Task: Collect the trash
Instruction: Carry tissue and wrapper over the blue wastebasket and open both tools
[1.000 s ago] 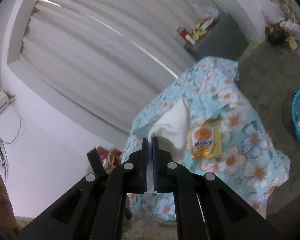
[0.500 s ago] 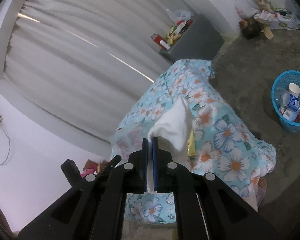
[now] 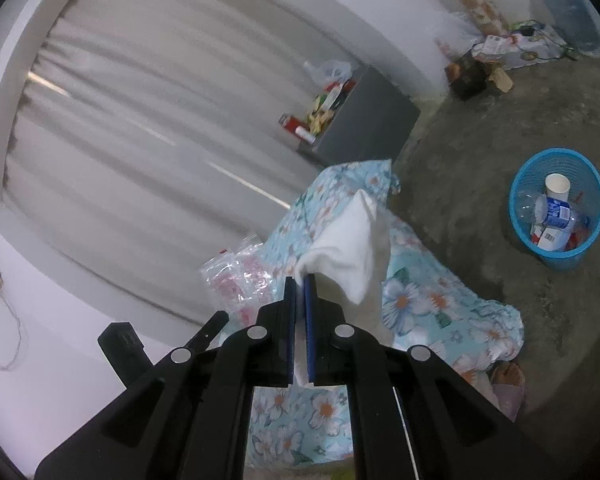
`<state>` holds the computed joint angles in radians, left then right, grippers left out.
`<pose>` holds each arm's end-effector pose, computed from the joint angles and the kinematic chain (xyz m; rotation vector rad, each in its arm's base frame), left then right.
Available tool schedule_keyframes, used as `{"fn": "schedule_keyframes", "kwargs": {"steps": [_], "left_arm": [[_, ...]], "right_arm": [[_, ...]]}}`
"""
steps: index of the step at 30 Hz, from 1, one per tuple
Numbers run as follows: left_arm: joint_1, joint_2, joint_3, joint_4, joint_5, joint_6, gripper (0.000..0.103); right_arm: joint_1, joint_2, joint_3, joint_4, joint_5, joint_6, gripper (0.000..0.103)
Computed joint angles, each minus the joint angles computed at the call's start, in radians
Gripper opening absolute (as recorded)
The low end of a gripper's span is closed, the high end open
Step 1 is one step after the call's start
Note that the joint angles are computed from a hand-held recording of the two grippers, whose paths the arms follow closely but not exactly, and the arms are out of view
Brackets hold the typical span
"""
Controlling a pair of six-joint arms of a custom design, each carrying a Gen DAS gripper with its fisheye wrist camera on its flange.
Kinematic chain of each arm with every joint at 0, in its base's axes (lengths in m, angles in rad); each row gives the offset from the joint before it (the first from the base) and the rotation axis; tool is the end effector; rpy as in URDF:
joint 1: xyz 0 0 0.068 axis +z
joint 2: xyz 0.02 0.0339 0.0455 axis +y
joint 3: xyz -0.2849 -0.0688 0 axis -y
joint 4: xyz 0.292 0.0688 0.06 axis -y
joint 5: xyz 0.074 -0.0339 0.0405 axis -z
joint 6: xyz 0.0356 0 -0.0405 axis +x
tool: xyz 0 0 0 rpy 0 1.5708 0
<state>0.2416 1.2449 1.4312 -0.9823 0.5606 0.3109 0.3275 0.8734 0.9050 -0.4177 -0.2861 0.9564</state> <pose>0.2740 0.0480 0.4220 0.3392 2.2206 -0.3696 0.2119 0.0826 0.3603 0.4570 2.0649 1.0910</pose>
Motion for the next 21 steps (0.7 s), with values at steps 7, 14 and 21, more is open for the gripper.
{"fn": "schedule_keyframes", "kwargs": {"steps": [7,14,21], "left_arm": [[-0.253,0.075,0.068,0.017,-0.108,-0.061,0.000],[-0.536,0.369,0.293,-0.055,-0.226,-0.093,0.000],[-0.744,0.836,0.689,-0.204,-0.372,-0.136,0.001]], "right_arm": [[-0.206,-0.088,-0.083,-0.006,-0.095,-0.011,0.005],[-0.500,-0.076,-0.136,-0.027,-0.162,-0.112,0.005],[-0.735,0.166,-0.247,0.185,-0.309,-0.118,0.005]]}}
